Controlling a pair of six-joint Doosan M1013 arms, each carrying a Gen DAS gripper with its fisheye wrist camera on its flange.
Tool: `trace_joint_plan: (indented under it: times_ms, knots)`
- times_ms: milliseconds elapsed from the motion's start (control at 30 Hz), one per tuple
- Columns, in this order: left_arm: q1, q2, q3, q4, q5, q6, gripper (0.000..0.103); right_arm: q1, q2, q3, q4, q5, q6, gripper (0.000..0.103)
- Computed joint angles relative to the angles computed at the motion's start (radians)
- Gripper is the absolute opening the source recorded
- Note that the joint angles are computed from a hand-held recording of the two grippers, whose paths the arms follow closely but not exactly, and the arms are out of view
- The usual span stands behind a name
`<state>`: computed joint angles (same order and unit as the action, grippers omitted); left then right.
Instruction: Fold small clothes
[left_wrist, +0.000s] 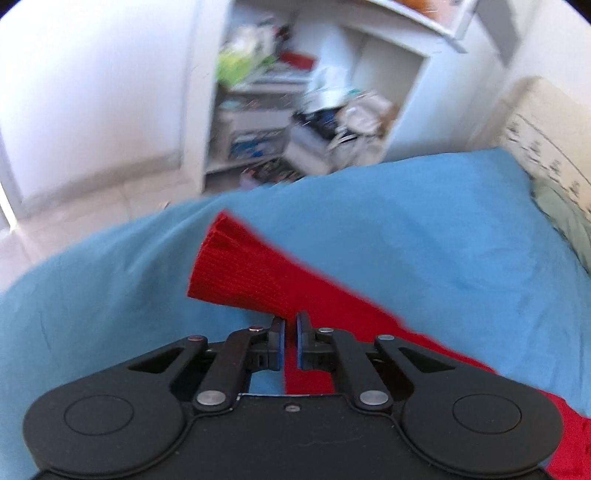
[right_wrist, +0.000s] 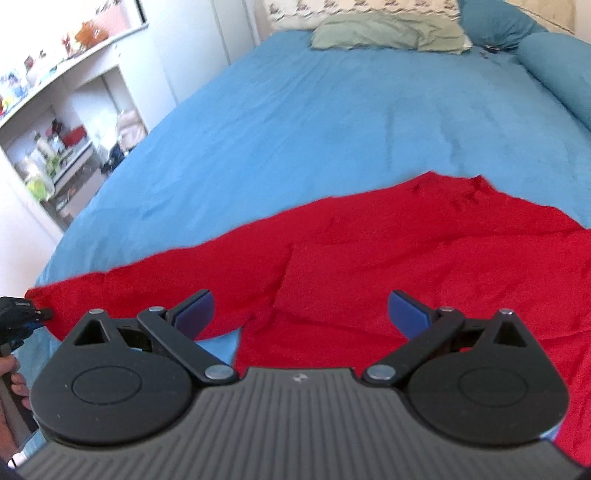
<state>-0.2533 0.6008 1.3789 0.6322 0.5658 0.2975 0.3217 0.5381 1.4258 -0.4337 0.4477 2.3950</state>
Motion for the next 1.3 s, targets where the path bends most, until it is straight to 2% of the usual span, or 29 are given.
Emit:
trace_joint_plan:
  times_ms: [167,300,367,467,600,700,800,900,933,967,1000,1033,1067,1133,1200,1300]
  knots:
    - [-0.067,-0.006,-0.062,0.069,-0.03,0.092,0.005,-0.045,-0.056,0.078,-0.043,-0.062,0.079,0.103]
    - [-0.134,0.007,-0.126,0.083,-0.082,0.176,0.005,-0.093,-0.093,0.129,-0.076,-0.093,0.11,0.103]
    - [-0.171,0.024,-0.165,0.045,-0.108,0.252,0.005,-0.117,-0.11,0.151,-0.107,-0.102,0.146,0.103]
    - [-0.224,0.066,-0.228,-0.116,-0.13,0.427,0.005,-0.162,-0.134,0.19,-0.146,-0.126,0.193,0.103]
    - [-0.284,0.133,-0.295,-0.319,-0.111,0.655,0.005,-0.224,-0.149,0.232,-0.129,-0.139,0.164,0.103]
    - [-0.324,0.196,-0.344,-0.416,-0.056,0.796,0.005,-0.263,-0.146,0.253,-0.07,-0.143,0.098,0.103]
    - [-0.349,0.254,-0.391,-0.461,0.024,0.858,0.005,-0.298,-0.134,0.27,0.065,-0.152,-0.048,0.103]
    - [-0.369,0.28,-0.406,-0.415,0.074,0.847,0.007,-0.322,-0.123,0.282,0.226,-0.161,-0.213,0.103]
    - [-0.37,0.274,-0.388,-0.406,0.045,0.846,0.012,-0.327,-0.12,0.284,0.283,-0.164,-0.27,0.103]
    - [-0.368,0.267,-0.375,-0.432,0.019,0.875,0.037,-0.332,-0.117,0.283,0.332,-0.164,-0.324,0.103]
    - [-0.36,0.261,-0.367,-0.501,0.004,0.94,0.071,-0.335,-0.114,0.279,0.38,-0.161,-0.378,0.103]
    - [-0.352,0.252,-0.357,-0.577,-0.007,1.007,0.082,-0.339,-0.112,0.274,0.424,-0.158,-0.42,0.103]
    - [-0.348,0.238,-0.337,-0.6,-0.023,1.026,0.09,-0.345,-0.111,0.268,0.484,-0.155,-0.476,0.103]
    - [-0.345,0.207,-0.302,-0.554,-0.041,0.987,0.09,-0.349,-0.107,0.248,0.574,-0.145,-0.565,0.103]
    - [-0.344,0.176,-0.27,-0.444,-0.022,0.887,0.092,-0.34,-0.096,0.211,0.615,-0.117,-0.647,0.103]
    - [-0.323,0.135,-0.219,-0.31,0.0,0.751,0.093,-0.31,-0.066,0.137,0.627,-0.047,-0.762,0.103]
